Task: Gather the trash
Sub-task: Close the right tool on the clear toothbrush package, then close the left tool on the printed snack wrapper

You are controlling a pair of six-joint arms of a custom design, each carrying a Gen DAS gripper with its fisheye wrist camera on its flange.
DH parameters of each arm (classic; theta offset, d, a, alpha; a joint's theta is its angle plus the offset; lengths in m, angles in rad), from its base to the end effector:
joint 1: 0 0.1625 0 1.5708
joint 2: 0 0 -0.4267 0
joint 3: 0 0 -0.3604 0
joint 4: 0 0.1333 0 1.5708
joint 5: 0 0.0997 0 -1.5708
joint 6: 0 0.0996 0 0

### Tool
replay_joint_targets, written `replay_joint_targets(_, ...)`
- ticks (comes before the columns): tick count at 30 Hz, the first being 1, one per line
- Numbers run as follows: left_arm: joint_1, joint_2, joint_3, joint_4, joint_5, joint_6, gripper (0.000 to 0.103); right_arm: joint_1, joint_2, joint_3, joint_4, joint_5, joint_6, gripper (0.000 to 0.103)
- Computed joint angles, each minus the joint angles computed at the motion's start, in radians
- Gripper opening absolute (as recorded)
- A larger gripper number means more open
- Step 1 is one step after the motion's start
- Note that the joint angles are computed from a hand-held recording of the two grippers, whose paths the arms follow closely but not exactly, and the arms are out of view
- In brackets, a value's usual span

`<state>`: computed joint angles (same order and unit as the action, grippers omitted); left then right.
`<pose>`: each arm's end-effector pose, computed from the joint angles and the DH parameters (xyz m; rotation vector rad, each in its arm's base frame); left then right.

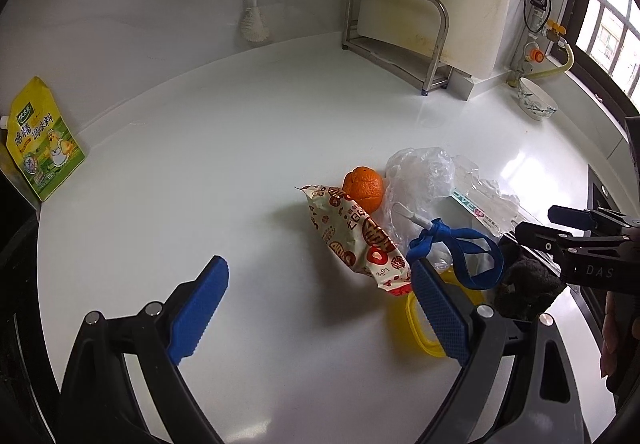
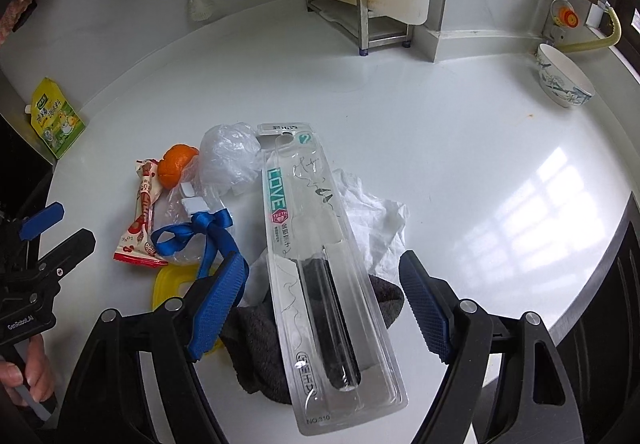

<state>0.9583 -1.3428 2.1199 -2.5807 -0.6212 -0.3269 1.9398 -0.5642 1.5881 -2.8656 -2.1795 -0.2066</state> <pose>-0.0913 -0.5027 0.2920 0.1888 2.2756 -0.7679 0.3114 -0.5936 0.0308 0.6137 -2.4543 0.4077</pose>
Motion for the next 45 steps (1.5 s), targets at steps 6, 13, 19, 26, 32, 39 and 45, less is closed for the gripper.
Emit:
replay_joint_targets(6,0.025,0.029,-0.027,-0.014,-0.014,0.015,0.091,-0.017,0.036,-0.071,0.103,-0.004,0.006,0.076)
replay_joint_targets(13,0.041,0.047,-0.042,-0.024,-0.022,0.024,0.091,-0.030,0.066,-0.108,0.132,0.001,0.013,0.076)
replay_joint_targets(19,0.054,0.063,-0.052,-0.020,-0.038,0.019,0.091,-0.030,0.078,-0.117,0.107,0.005,-0.018,0.075)
replay_joint_targets(26,0.060,0.068,-0.055,-0.024,-0.048,0.021,0.091,-0.028,0.078,-0.111,0.097,0.015,-0.038,0.055)
replay_joint_targets(32,0.073,0.078,-0.065,-0.028,-0.061,0.013,0.091,-0.020,0.051,-0.067,0.026,0.039,-0.031,0.053)
replay_joint_targets(39,0.092,0.107,-0.089,-0.034,-0.068,0.003,0.091,-0.012,0.026,-0.035,-0.010,0.049,-0.012,0.053)
replay_joint_targets(45,0.106,0.141,-0.110,-0.043,-0.048,-0.012,0.091,-0.010,0.014,-0.010,-0.029,0.053,-0.002,0.053)
